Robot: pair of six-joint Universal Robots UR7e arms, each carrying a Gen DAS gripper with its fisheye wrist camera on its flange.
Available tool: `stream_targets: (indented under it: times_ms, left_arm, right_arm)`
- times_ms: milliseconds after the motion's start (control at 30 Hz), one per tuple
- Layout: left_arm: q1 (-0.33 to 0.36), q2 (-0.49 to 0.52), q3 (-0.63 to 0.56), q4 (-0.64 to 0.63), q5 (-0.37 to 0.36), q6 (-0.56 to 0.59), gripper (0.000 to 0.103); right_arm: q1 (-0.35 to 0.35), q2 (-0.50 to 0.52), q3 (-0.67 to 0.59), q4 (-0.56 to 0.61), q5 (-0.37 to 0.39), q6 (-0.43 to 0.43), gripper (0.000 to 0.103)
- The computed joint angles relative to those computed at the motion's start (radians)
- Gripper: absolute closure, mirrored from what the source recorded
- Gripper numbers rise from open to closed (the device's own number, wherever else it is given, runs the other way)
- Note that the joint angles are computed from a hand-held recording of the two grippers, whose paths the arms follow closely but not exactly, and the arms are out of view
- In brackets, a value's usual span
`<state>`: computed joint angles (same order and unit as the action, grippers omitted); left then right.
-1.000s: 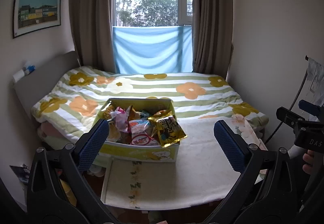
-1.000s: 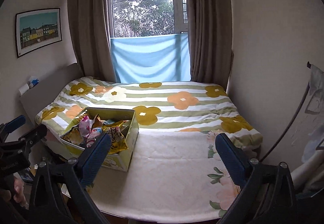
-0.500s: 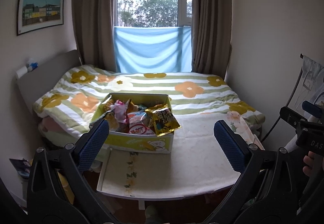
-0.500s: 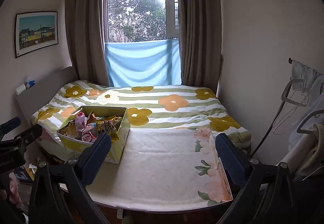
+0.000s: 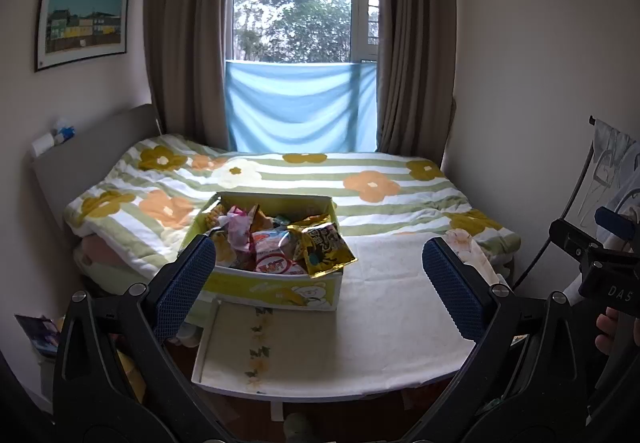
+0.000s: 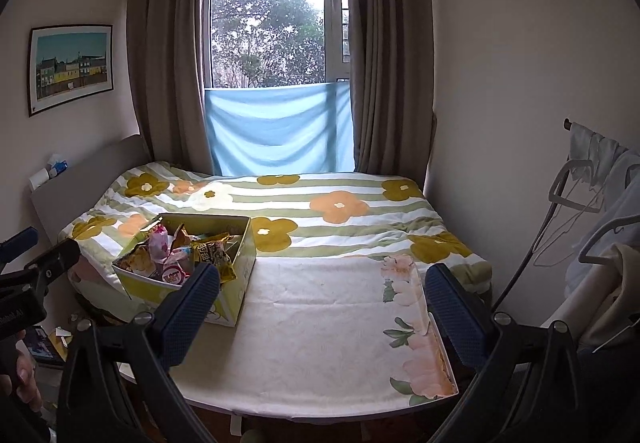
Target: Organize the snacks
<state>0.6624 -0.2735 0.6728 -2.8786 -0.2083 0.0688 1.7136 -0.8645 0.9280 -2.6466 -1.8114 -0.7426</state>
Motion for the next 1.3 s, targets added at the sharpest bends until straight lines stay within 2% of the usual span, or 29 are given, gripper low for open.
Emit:
stream_targets:
  times_ms: [500, 900, 1200, 1300]
  left_arm:
    - [0.004, -0.018, 0.031, 0.003, 0.014, -0.012, 0.000]
    - [0.013, -0.043, 0.063, 0.059, 0.009, -0.077, 0.000]
    - [0.013, -0.035, 0.054, 0.050, 0.014, -0.058, 0.000]
    - [0.012, -0.004, 0.010, 0.009, 0.027, 0.009, 0.000]
  right_arm:
    - [0.004, 0.007, -0.016, 0.017, -0.016, 0.006, 0.001]
    - [0.008, 0.019, -0.022, 0.013, -0.031, 0.010, 0.001]
    - [0.008, 0.018, -0.018, 0.008, -0.036, 0.013, 0.001]
    - [0.007, 0.018, -0.018, 0.009, -0.033, 0.015, 0.001]
